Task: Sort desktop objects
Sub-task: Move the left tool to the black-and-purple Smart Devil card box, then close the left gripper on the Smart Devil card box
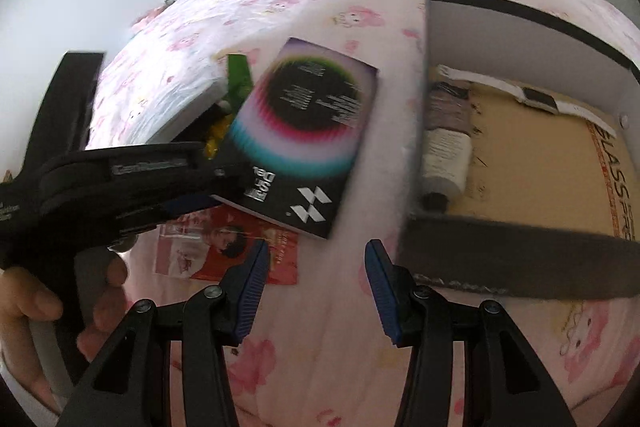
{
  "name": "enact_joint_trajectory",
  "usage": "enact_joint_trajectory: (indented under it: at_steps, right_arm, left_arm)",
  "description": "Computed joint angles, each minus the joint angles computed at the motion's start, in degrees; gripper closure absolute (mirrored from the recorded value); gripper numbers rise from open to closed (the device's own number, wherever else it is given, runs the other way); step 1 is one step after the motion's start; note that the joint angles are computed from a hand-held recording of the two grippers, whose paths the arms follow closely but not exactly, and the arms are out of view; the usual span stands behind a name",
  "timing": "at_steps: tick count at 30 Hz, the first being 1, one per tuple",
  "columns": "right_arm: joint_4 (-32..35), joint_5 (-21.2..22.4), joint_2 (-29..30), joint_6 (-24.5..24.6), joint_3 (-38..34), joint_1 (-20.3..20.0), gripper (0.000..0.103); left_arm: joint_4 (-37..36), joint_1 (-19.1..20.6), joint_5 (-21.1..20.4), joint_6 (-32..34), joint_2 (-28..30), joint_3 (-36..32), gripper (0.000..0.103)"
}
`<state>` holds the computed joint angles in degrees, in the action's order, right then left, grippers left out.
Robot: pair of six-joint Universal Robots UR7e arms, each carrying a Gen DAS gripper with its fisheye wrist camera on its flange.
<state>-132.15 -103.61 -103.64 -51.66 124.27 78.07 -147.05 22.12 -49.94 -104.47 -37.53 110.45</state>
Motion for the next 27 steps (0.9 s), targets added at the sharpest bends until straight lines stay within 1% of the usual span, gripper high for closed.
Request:
enact_joint_trajectory:
  at_steps: [2, 4, 7, 10, 11, 13, 14, 19, 22, 24, 27]
  right_arm:
    - [1.7, 0.5, -1.5, -0.2, -0.1, -0.5, 0.058]
    - [2.9, 1.1, -3.0, -1.5, 0.0, -1.1, 0.058]
    - [4.6, 2.1, -4.8, -2.5, -0.3, -2.6, 0.058]
    - [5.4, 2.6, -4.3, -3.1, -1.0, -4.2, 0.058]
    - [5.9, 2.8, -4.1, -3.2, -1.2, -4.5, 0.058]
    - [7.3, 3.2, -3.4, -3.0, -1.6, -5.0, 0.058]
    - [8.1, 3.5, -2.9, -2.8, -1.9, -5.1, 0.058]
    - [5.8, 2.9, 0.6, -1.6, -2.0, -4.2, 0.058]
    - [7.4, 4.3, 2.4, 0.3, -3.0, -4.7, 0.057]
    - [7.8, 4.3, 3.9, 1.5, -3.3, -4.8, 0.057]
    - [8.7, 4.8, 5.3, 3.4, -3.8, -5.2, 0.057]
  left_arm:
    - [-1.0, -1.0, 0.2, -0.6, 0.0, 0.3, 0.072]
    - [-0.1, -2.5, -0.3, -1.4, 0.3, -0.2, 0.075]
    - [3.0, -4.4, -2.4, -1.9, 0.8, -1.5, 0.076]
    - [6.3, -5.6, -4.6, -3.5, 1.0, -2.7, 0.075]
    - [6.9, -6.0, -4.3, -3.8, 1.0, -2.8, 0.075]
    - [7.9, -6.2, -3.1, -4.6, 0.9, -3.0, 0.070]
    - [8.3, -6.2, -2.5, -4.9, 0.9, -3.0, 0.070]
    - [8.4, -5.7, -0.7, -7.3, 0.3, -1.8, 0.070]
    - [7.9, -5.0, 0.9, -8.2, -0.4, -0.6, 0.070]
    - [7.3, -4.4, 1.8, -9.0, -0.4, -0.2, 0.070]
    - [8.4, -4.2, 3.5, -11.5, -0.7, 0.3, 0.070]
